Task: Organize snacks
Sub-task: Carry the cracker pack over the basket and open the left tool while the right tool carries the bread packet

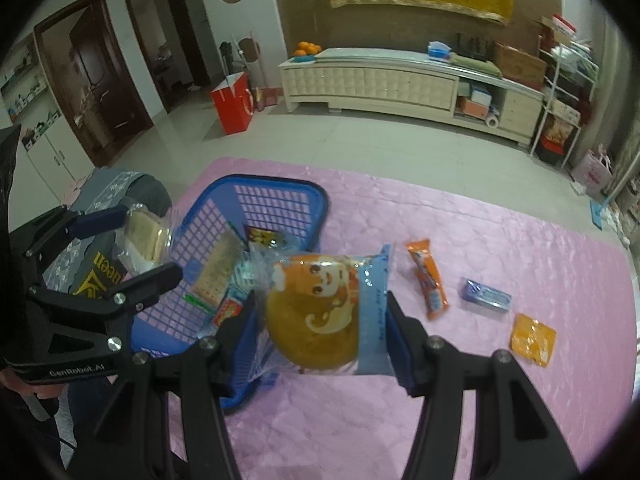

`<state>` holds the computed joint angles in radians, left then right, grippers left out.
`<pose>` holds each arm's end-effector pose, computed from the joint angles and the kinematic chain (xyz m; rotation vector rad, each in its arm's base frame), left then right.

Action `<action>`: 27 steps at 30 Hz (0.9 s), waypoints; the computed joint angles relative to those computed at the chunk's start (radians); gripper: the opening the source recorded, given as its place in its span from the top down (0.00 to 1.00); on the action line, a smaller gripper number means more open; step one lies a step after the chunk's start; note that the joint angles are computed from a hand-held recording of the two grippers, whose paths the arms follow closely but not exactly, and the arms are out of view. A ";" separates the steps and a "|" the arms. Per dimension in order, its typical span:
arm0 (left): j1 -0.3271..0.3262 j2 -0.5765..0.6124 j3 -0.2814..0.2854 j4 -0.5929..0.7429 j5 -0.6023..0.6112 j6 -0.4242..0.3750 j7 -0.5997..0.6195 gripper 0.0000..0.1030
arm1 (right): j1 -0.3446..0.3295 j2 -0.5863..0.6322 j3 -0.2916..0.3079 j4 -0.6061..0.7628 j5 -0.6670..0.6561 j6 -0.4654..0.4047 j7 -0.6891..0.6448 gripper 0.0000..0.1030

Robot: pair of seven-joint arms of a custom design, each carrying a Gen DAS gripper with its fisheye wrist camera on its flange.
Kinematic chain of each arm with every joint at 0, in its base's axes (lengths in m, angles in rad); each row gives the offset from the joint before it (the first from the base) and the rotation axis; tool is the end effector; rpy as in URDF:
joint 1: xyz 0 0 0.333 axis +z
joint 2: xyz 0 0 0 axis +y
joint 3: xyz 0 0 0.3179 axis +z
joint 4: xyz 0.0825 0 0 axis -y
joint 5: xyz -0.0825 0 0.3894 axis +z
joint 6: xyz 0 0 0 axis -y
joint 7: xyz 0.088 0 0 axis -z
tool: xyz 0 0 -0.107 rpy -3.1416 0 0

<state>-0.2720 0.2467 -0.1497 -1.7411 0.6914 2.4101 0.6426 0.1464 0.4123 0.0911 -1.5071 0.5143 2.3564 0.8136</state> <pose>0.6175 -0.2637 0.4801 -1.8757 1.7055 -0.4608 0.7032 0.1659 0.4789 -2.2772 1.0720 -0.1712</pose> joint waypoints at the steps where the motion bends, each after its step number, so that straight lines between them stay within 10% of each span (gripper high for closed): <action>1: 0.005 -0.007 0.003 -0.012 -0.002 0.007 -0.003 0.21 | 0.005 0.002 0.002 0.002 -0.004 0.002 0.000 0.40; 27: 0.069 0.200 0.046 0.147 -0.173 0.048 0.156 0.18 | 0.049 0.181 0.000 0.191 -0.124 -0.023 0.113 0.40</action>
